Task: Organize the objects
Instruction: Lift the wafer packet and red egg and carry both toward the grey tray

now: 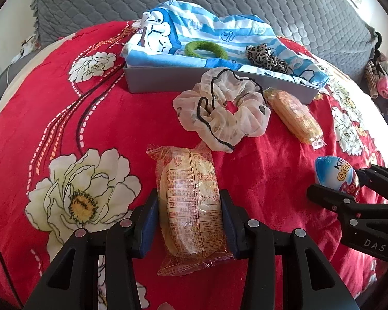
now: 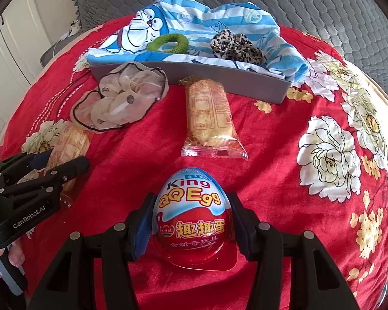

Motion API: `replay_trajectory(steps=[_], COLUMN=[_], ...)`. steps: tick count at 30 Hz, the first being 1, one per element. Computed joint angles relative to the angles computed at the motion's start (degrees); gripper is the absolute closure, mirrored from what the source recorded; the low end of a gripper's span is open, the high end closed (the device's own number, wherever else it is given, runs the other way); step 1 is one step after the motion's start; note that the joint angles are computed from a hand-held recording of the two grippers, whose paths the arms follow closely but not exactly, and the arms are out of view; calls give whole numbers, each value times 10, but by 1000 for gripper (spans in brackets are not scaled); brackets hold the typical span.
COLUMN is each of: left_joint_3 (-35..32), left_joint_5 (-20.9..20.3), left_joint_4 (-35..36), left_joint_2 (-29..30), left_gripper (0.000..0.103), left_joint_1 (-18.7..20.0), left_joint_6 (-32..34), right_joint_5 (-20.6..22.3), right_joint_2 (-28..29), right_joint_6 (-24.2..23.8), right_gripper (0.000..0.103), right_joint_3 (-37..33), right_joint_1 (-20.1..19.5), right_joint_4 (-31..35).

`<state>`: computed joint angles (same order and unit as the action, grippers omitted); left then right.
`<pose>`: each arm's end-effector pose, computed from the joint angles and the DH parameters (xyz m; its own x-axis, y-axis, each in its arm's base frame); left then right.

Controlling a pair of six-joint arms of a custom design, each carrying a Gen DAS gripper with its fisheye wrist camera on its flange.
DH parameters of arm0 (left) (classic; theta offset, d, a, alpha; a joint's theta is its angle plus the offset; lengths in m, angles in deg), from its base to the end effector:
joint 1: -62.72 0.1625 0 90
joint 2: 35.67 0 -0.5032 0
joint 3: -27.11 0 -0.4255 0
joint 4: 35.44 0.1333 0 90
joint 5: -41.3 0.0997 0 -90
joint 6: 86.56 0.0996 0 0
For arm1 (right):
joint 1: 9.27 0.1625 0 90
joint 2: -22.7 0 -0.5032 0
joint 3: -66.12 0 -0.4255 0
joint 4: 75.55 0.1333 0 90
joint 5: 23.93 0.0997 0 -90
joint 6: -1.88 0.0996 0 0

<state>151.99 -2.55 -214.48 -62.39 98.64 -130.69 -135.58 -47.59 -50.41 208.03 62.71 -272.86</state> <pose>-0.2656 -0.4457 -0.1164 -0.7820 0.0475 -0.6214 0.3554 0.8531 -0.3820 -0.0439 -0.4472 0.2154 -0.6987 -0.3100 0.6448 -0.4929 0.8618 -0.1198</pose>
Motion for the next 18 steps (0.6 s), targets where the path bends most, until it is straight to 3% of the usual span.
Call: replay_trajectory(steps=[18], left_joint_3=[17], left_joint_5=[19], left_joint_4=[46], left_joint_2=[-27], left_gripper=[57], left_joint_1=[-40], left_joint_6=[-41], right_joint_5=[37], right_joint_2=[-31], right_joint_6=[-6], right_gripper=[48], right_joint_3=[12], right_joint_1=[11], right_joint_4=[26])
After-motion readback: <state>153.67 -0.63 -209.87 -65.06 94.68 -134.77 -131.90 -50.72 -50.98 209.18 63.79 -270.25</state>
